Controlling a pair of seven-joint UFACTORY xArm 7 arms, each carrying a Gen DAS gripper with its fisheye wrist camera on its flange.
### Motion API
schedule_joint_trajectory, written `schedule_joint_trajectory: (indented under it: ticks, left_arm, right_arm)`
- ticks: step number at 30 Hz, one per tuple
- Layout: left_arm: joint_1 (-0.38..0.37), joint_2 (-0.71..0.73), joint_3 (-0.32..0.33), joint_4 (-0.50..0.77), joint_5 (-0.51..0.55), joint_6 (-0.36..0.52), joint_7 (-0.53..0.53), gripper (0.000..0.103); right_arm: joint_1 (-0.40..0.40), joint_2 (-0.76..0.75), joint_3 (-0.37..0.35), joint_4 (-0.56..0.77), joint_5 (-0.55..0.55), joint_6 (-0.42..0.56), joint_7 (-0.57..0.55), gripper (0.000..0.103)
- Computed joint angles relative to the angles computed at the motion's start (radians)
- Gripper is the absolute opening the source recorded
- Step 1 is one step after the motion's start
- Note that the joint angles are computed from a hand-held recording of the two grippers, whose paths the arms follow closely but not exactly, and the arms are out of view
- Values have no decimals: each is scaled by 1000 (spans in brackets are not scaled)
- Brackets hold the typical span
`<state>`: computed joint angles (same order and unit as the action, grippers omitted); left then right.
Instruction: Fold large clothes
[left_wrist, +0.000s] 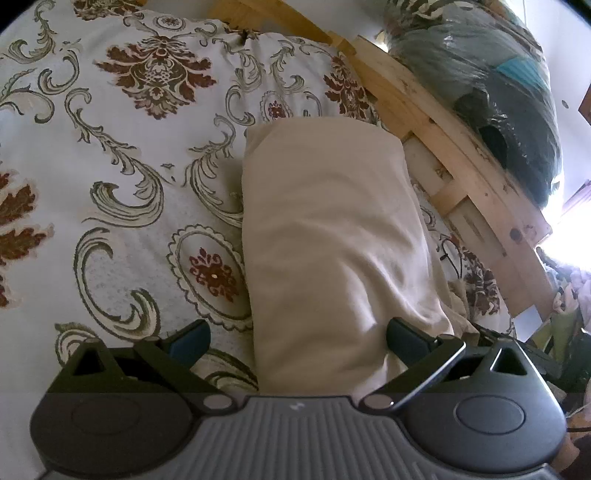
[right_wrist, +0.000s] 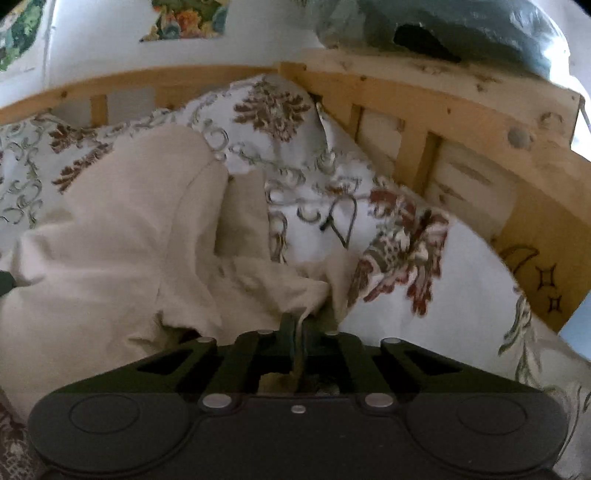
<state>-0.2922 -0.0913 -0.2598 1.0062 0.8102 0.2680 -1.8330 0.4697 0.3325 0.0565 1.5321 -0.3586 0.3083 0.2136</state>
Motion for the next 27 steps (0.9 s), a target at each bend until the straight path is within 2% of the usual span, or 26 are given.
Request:
schedule_joint_trajectory:
  ticks: [1,3,5,7,9,10,13,16,18,20,21,24,27]
  left_arm:
    - [0,0,0,-1,2,0,2,103]
    - [3,5,3,-1,7,-11,-2,103]
    - [5,11,4,1,21,-19,-19,103]
    - [3,15,5,5,34,-18,-30,103]
    - [0,15,8,5,37,-16,-31,103]
    - [-2,16,9,6,37,-14,-31,103]
    - [-5,17,11,7,44,-11,-39,103]
    - [-7,17,11,6,55,-10,-49,103]
    - [-8,17,13,6,55,-9,-49,103]
    - [-9,17,13,6,57,-9,-51,103]
    - [-9,17,13,5,59,-9,-54,103]
    - [-11,18,20,4,41,-17,-29,103]
    - [-10,24,34,5,-26,-34,46,103]
  right_arm:
    - [5,-11,-8,-20,-8,-18,18,10]
    - [-10,-30,2,-48,6,-48,14,32]
    - [-25,-41,16,-61,26,-63,-9,43]
    - [-35,-39,27,-53,50,-54,-31,46]
    - [-64,-33,58,-37,122,-24,-65,58]
    - [-84,-24,79,-20,176,4,-85,58]
    - [-99,-11,83,8,278,37,-35,59]
    - [-142,0,125,34,408,62,-53,69]
    - [-194,17,188,60,533,100,-139,82]
    - [-252,38,264,90,701,154,-257,82]
    - [-261,47,279,101,750,171,-291,82]
    - [-209,59,244,112,739,163,-325,82]
    - [-203,75,249,133,770,180,-392,84]
